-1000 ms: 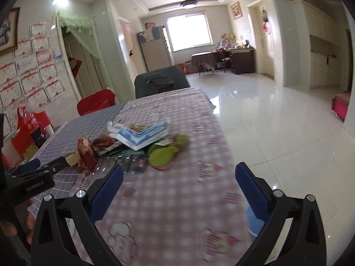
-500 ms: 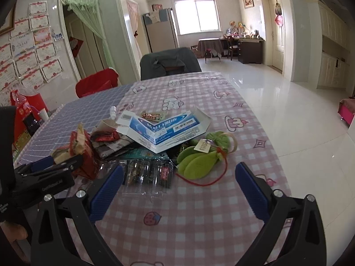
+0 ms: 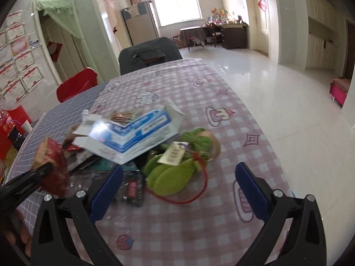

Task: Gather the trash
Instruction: 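Grasp the red snack bag with the left tool while the right tool grasps the green leaf-shaped item, then carry both items to the blue bucket and open both tools over it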

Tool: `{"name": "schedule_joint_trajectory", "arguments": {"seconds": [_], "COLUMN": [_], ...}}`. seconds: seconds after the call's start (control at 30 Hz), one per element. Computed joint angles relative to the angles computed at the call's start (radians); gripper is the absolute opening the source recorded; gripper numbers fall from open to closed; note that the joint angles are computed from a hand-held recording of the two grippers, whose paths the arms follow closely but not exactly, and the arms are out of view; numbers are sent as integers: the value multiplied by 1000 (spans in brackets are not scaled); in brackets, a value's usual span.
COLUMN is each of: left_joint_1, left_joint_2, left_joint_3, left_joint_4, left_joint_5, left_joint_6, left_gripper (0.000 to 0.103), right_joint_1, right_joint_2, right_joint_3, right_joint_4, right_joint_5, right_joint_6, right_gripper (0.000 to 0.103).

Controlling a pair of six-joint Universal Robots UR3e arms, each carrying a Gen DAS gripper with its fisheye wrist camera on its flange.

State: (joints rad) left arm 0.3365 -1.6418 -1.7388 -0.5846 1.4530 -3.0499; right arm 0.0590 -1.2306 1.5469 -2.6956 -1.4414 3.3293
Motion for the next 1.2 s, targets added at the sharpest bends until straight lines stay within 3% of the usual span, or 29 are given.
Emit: {"name": "schedule_joint_trajectory", "arguments": {"seconds": [0.23, 0.3, 0.33, 0.4, 0.47, 0.57, 0.9, 1.07, 1.2], "left_joint_1": [55, 63, 61, 57, 39, 8, -197, -428, -593], "left_joint_2": [119, 141, 151, 170, 191, 213, 154, -47, -274], "left_joint_3": [-56, -57, -52, -49, -42, -31, 47, 237, 503], "left_joint_4": [17, 12, 4, -3, -14, -25, -81, -103, -204], "left_joint_5": [-86, -109, -117, -138, -150, -176, -246, -118, -37], "left_joint_6": [-15, -17, -19, -22, -18, -16, -45, -79, -71], "left_gripper": [31, 31, 31, 31, 31, 31, 31, 31, 31], "right_joint_1": [-56, -73, -80, -104, -123, -162, -351, -513, -675], "right_joint_2": [97, 119, 127, 116, 101, 37, -271, -434, -536], "right_joint_3": [-104, -120, -127, -88, -61, 23, 335, 490, 595], "right_joint_4": [87, 111, 128, 101, 90, 47, -27, -59, -44], "right_joint_5": [87, 142, 160, 219, 258, 305, 441, 489, 531], "right_joint_6": [-35, -61, -70, -79, -90, -110, -206, -259, -315], "right_gripper": [98, 80, 56, 49, 30, 14, 12, 12, 12]}}
